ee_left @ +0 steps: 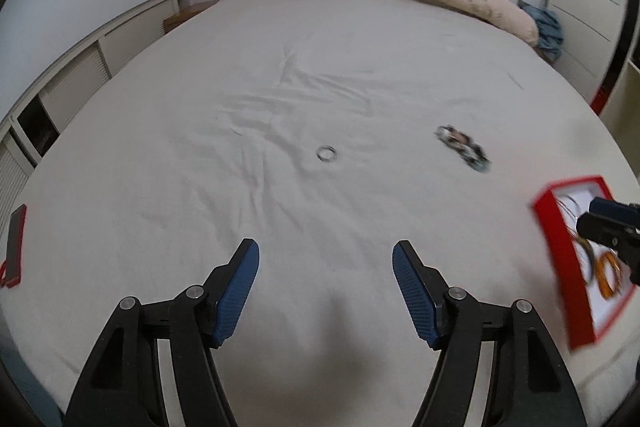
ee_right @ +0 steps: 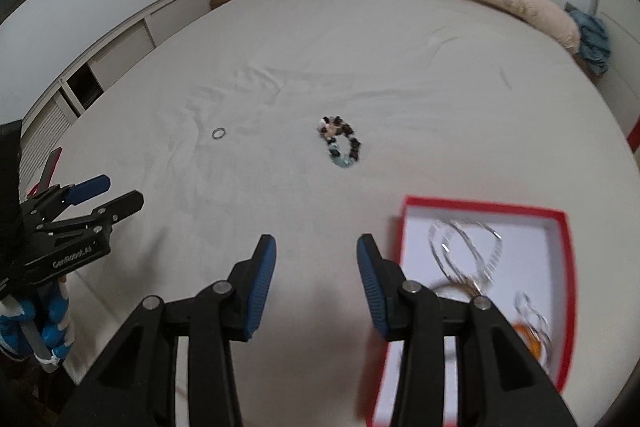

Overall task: Organize jewelry
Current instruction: 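Withdraw both tools toward the small silver ring and beaded bracelet, then grasp the small silver ring with the left tool while the right tool grasps the beaded bracelet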

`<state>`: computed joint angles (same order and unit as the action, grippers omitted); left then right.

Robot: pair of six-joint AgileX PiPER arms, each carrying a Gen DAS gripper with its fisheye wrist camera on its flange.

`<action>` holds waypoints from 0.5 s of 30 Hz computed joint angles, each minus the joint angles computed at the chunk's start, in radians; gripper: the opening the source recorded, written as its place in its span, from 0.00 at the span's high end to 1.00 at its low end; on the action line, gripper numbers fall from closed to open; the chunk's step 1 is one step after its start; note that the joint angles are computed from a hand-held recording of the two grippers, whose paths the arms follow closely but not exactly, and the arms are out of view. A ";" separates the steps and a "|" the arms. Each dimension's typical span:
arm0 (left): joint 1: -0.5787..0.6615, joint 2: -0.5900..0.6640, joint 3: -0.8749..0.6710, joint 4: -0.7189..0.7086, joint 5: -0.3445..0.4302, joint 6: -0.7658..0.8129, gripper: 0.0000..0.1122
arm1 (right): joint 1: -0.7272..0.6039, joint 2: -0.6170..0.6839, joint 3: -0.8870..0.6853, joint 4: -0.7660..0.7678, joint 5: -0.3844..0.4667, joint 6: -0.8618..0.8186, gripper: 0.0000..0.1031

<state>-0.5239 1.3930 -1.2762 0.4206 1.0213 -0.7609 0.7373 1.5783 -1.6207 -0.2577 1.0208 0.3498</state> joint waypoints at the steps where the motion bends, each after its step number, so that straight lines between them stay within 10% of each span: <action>1: 0.025 0.023 -0.010 -0.010 -0.021 0.016 0.39 | -0.014 0.035 -0.031 0.016 -0.003 -0.017 0.61; 15: 0.183 0.287 -0.150 -0.051 -0.185 0.111 0.39 | -0.146 0.439 -0.489 0.138 0.058 -0.197 0.52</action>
